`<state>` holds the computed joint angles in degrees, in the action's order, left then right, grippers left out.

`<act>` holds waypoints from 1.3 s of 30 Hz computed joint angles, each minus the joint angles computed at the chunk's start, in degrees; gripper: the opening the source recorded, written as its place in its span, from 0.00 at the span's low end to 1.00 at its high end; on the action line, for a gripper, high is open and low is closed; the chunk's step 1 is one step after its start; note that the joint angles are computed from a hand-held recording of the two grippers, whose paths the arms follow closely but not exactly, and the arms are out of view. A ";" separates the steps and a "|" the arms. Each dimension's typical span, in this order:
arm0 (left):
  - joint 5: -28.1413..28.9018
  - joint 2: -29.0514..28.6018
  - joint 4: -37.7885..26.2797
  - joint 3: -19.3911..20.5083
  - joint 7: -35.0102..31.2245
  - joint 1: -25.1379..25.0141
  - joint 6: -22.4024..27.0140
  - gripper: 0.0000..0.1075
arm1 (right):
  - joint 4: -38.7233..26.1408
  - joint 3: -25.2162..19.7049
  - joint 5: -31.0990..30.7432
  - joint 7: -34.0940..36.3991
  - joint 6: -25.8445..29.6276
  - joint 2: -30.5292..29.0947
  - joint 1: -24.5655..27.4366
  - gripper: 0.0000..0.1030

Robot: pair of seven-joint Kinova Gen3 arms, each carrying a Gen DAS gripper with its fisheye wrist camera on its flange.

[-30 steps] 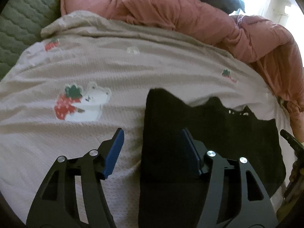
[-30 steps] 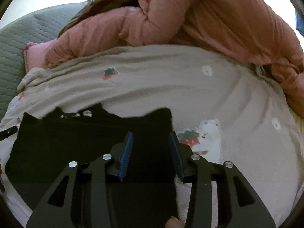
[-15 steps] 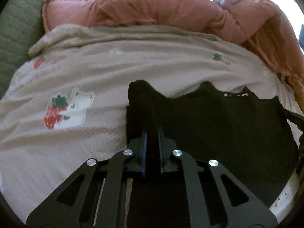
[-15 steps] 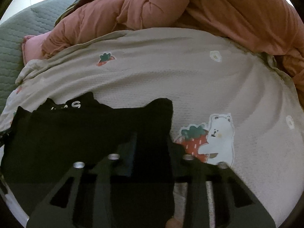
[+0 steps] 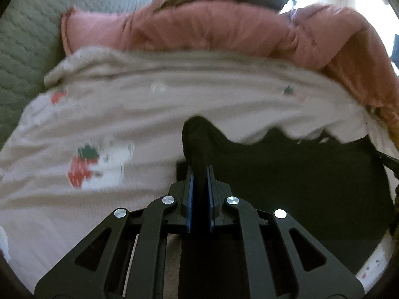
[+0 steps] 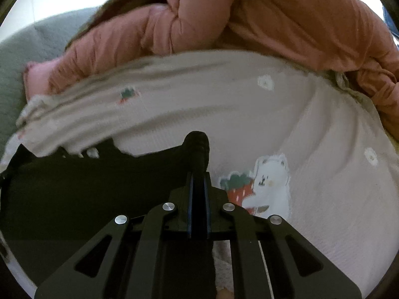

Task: Fold small clothes
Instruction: 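Open both tools and lift them away from the folded shirt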

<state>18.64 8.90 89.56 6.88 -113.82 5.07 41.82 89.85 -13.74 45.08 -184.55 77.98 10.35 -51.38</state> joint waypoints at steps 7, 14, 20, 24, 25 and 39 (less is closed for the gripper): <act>-5.14 0.34 1.25 -0.41 4.16 1.83 -0.51 0.13 | -2.88 1.05 0.16 -0.52 7.75 3.05 -2.85 0.33; 3.94 -3.40 2.86 -0.35 -1.27 -1.83 0.73 0.36 | -3.48 0.04 1.49 -1.60 10.33 2.38 -5.37 0.47; 7.21 -8.83 5.98 -2.08 -4.49 -1.47 -0.58 0.51 | -5.31 -1.86 3.69 -1.96 12.32 1.81 -9.08 0.55; 12.60 -11.61 8.39 -4.93 -8.95 -0.57 1.38 0.59 | -7.23 -2.97 4.96 -1.24 12.89 2.04 -11.71 0.57; 12.88 -12.24 9.04 -5.17 -8.59 -0.53 1.86 0.60 | -7.70 -3.16 5.25 -0.85 13.00 2.22 -12.42 0.58; 8.94 -14.38 13.84 -4.65 -4.76 3.02 2.33 0.68 | -16.66 -0.16 2.89 8.96 9.21 8.00 -17.60 0.66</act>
<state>27.58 -5.47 103.40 2.24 -118.58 8.09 44.15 73.19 -13.89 47.96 -175.59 87.19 18.35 -68.98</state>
